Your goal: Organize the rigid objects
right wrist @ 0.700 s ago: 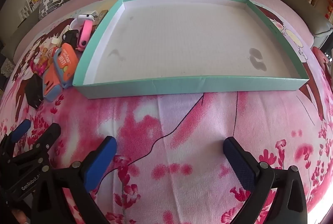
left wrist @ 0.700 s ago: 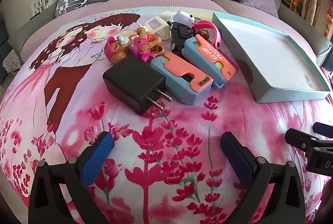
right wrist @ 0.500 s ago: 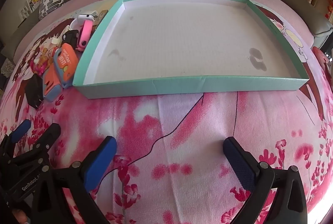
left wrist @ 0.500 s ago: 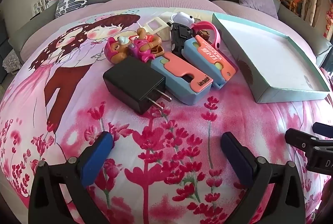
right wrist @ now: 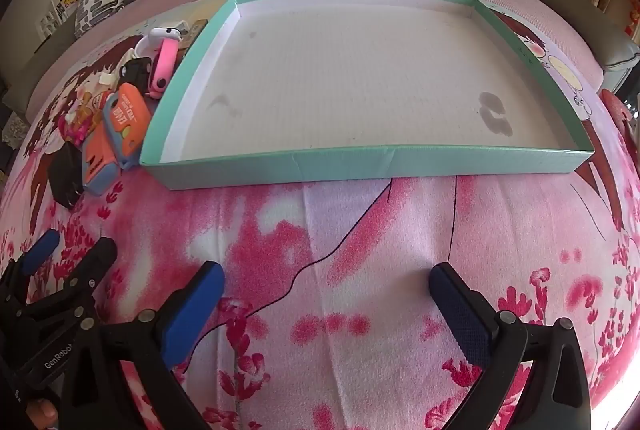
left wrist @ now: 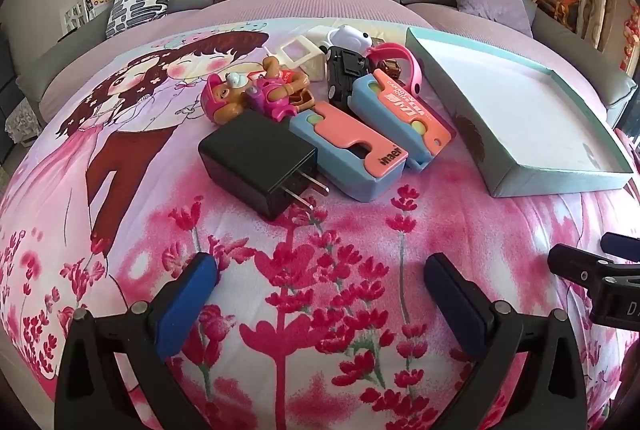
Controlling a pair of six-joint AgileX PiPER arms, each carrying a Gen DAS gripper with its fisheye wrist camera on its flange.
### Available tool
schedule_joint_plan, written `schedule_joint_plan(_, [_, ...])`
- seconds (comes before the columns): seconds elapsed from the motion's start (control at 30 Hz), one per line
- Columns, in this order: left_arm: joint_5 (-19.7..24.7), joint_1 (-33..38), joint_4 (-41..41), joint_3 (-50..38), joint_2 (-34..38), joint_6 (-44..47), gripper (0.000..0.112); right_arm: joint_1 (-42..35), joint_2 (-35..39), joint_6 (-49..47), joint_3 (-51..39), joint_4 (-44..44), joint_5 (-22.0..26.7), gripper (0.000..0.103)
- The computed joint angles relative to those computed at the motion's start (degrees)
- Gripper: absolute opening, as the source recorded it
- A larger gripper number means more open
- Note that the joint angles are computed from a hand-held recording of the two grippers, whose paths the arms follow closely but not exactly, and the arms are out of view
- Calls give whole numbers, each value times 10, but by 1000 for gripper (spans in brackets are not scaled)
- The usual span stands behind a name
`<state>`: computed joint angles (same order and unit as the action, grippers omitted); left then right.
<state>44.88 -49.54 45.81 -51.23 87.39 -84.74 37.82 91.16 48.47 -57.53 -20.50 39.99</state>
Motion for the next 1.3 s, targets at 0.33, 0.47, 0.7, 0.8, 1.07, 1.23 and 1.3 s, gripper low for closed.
schedule_joint_plan(0.33, [0,-2,2,1,0,-4,103,0,0,0,0,0,0,103])
schedule_joint_plan(0.47, [0,-3,6,3,0,-8,103,0,0,0,0,0,0,103])
schedule_joint_plan(0.7, [0,-4,7,4,0,-11,103,0,0,0,0,0,0,103])
schedule_joint_plan(0.8, [0,-4,8,4,0,-12,103,0,0,0,0,0,0,103])
schedule_joint_plan(1.07, [-1,-5,9,5,0,-14,103,0,0,0,0,0,0,103])
schedule_joint_plan(1.23, [0,-6,10,6,-1,-15,103,0,0,0,0,1,-1,103])
schedule_joint_plan(1.3, [0,-6,10,6,-1,-15,103,0,0,0,0,1,-1,103])
